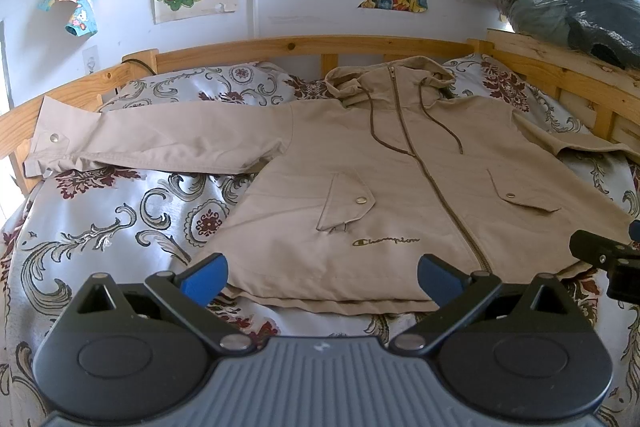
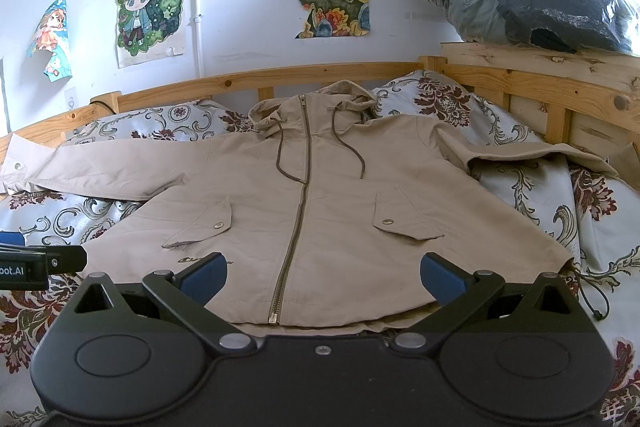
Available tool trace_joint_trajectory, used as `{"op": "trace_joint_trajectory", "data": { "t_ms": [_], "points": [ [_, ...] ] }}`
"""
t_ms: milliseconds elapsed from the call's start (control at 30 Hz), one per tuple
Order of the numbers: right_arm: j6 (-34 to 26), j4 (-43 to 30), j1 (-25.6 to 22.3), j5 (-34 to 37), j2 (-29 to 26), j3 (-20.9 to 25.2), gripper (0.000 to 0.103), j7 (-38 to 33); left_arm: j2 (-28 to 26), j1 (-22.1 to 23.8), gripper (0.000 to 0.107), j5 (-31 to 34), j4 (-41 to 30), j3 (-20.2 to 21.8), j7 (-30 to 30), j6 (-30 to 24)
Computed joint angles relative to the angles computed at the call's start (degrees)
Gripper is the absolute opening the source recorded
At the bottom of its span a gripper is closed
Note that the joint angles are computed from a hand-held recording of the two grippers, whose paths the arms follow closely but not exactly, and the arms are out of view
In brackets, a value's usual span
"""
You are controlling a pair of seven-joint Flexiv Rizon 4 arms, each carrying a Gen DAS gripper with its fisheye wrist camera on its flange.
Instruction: Fold large clothes
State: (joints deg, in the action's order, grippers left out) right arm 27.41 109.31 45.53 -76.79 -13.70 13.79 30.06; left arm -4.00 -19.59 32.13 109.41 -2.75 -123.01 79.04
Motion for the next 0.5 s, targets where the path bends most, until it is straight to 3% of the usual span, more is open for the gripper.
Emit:
{"op": "trace_joint_trajectory", "data": {
  "t_ms": [500],
  "points": [
    [0.2, 0.2, -0.1, 0.0, 0.0, 0.0, 0.102, 0.1, 0.2, 0.0, 0.102, 0.4, -0.1, -0.2, -0.4, -0.4]
  ]
}}
